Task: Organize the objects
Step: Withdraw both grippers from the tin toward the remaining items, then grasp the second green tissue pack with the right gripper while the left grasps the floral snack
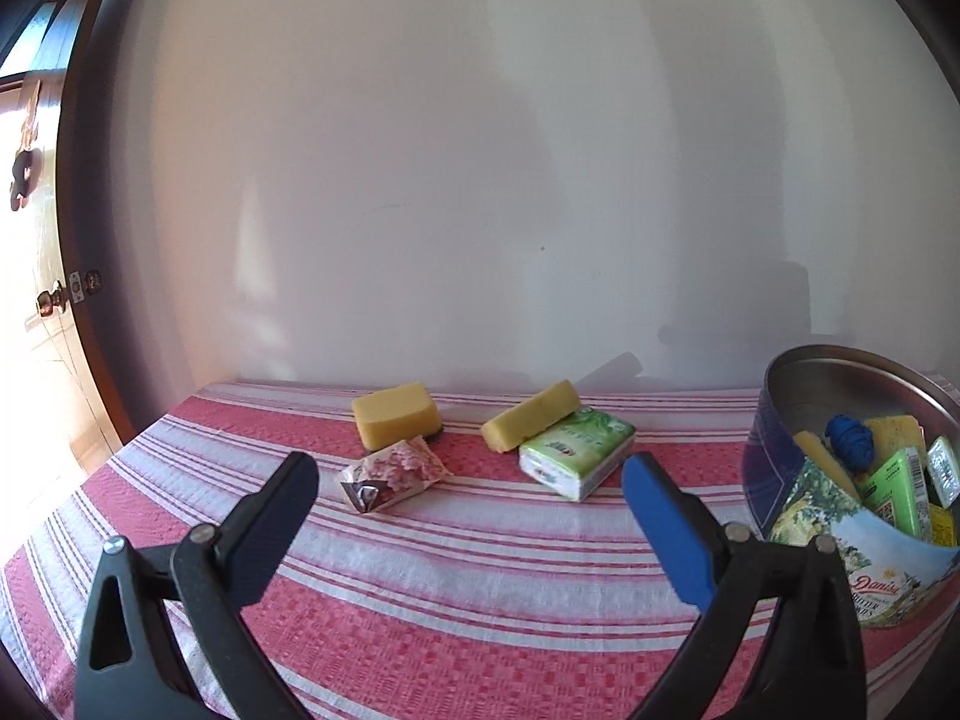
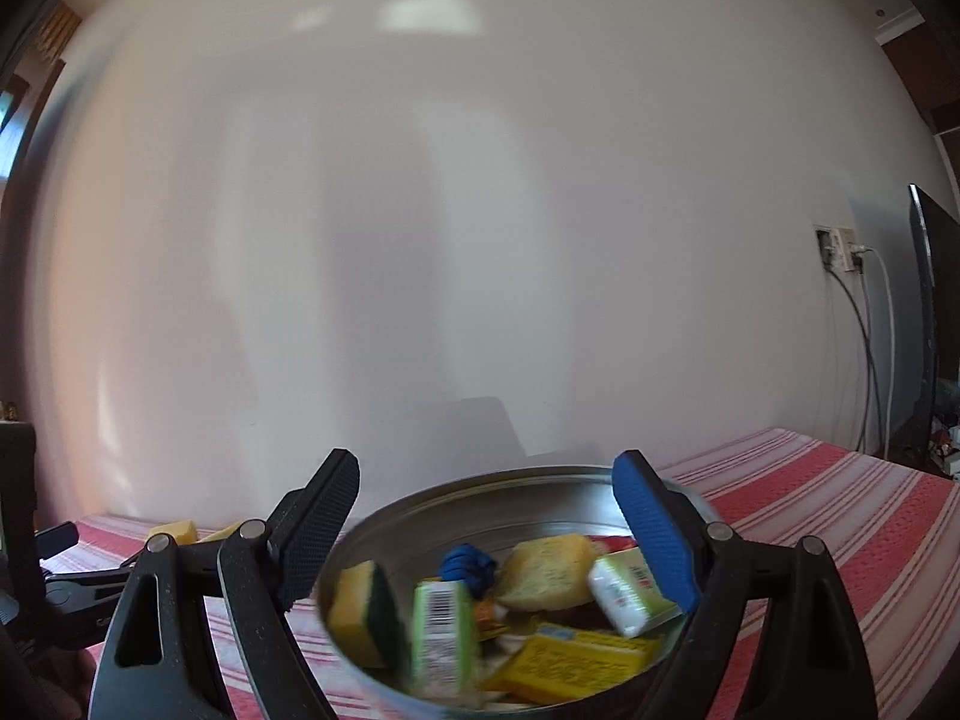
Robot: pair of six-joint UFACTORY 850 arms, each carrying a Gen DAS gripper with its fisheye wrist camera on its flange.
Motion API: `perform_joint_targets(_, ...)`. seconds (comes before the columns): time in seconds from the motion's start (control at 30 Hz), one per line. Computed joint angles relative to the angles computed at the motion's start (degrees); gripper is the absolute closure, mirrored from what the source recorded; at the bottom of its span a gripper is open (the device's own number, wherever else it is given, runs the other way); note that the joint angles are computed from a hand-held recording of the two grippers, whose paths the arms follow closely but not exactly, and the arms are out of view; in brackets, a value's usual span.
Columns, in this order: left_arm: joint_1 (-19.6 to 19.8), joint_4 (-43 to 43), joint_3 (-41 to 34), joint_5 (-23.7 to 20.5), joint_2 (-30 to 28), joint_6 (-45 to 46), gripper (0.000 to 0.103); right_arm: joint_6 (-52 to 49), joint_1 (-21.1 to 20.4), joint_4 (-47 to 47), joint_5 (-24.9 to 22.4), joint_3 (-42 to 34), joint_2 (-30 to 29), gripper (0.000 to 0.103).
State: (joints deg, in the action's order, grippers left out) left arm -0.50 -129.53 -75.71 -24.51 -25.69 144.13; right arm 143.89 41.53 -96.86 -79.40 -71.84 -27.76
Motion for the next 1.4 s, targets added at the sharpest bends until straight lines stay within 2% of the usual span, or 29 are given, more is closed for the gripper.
perform_joint_targets(0.23, 2.6, 4.8, -4.4, 1.5, -3.1, -5.2, 0.001, -3.2, -0.9, -0.4, 6.7, -8.8, -5.4, 0.015)
perform_joint_targets(0.43, 4.4, 15.8, -11.1, 4.9, -7.6, -17.9, 0.001, -11.0, -2.2, -0.3, 14.7, -18.3, -11.0, 0.015)
perform_joint_targets(0.57, 5.0, 28.4, -16.0, 7.0, -10.8, -31.4, 0.001, -18.0, -4.0, 2.9, 21.8, -24.8, -14.7, 0.015)
perform_joint_targets(0.73, 4.8, 49.7, -21.8, 8.6, -14.5, -53.7, 0.001, -28.4, -5.6, 8.0, 27.6, -33.0, -19.1, 0.015)
perform_joint_targets(0.87, 3.9, 61.0, -25.5, 9.6, -16.9, -63.8, 0.001, -38.4, -7.7, 16.6, 33.2, -40.8, -23.4, 0.015)
perform_joint_targets(1.0, 3.0, 74.6, -29.9, 8.5, -19.6, -76.2, 0.001, -53.2, -9.7, 29.3, 36.6, -50.2, -28.4, 0.015)
perform_joint_targets(1.1, 2.9, 81.4, -34.8, 4.1, -22.5, -83.1, 0.001, -60.1, -10.8, 35.4, 37.2, -54.4, -30.8, 0.015)
perform_joint_targets(1.27, 1.7, 98.9, -45.8, -3.7, -29.0, -99.3, 0.001, -70.7, -13.2, 47.5, 38.5, -58.6, -33.2, 0.015)
perform_joint_targets(1.4, 1.0, 105.0, -54.6, -8.8, -34.3, -106.0, 0.001, -79.3, -14.4, 56.0, 37.7, -63.1, -35.7, 0.015)
